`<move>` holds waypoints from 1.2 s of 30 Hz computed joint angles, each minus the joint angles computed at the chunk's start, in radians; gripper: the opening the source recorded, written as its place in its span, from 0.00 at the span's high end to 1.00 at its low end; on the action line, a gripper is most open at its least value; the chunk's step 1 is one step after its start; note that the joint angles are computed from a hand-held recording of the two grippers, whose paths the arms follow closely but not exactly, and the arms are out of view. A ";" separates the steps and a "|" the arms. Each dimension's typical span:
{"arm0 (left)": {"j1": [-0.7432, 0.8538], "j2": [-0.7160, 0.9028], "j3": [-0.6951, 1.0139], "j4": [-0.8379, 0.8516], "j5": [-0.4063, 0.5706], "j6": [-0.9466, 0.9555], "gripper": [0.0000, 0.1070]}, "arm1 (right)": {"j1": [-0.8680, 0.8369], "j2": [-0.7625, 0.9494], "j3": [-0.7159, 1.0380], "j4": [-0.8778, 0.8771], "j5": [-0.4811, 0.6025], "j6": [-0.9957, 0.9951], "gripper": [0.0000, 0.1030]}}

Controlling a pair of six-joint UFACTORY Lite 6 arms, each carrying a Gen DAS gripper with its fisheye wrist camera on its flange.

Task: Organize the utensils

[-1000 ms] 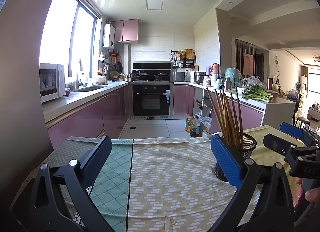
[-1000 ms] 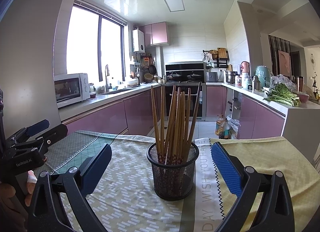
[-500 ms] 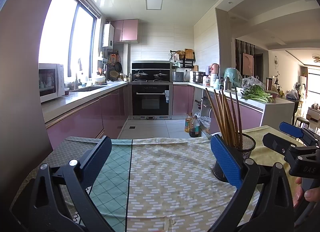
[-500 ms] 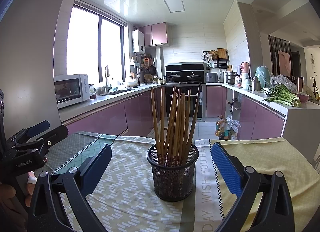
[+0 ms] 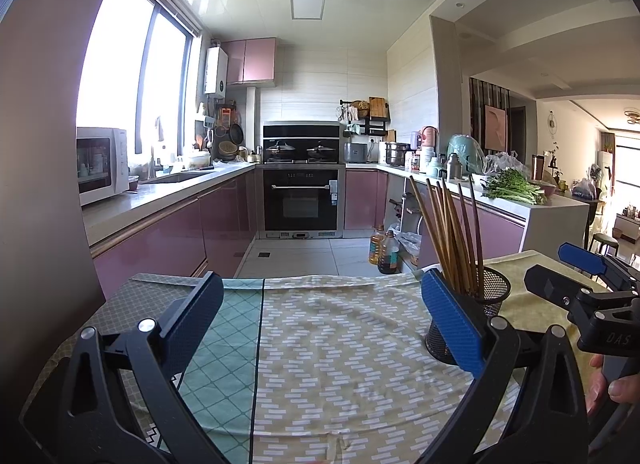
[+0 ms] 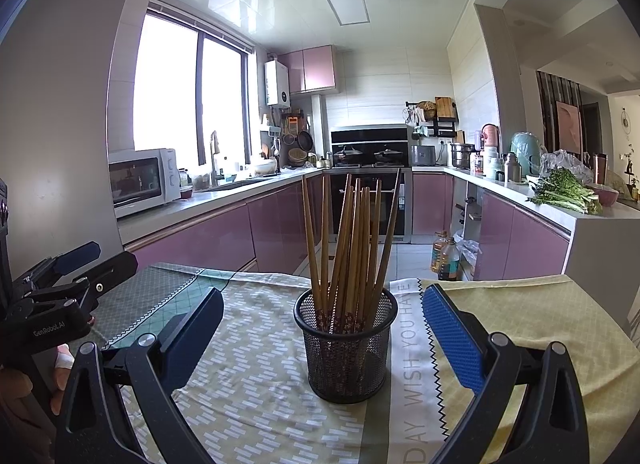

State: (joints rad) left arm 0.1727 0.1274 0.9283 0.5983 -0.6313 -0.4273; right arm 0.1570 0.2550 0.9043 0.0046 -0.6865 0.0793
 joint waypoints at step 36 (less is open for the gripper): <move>-0.010 0.010 0.007 -0.010 0.004 0.007 0.09 | 0.001 -0.001 0.000 0.002 0.000 0.001 0.06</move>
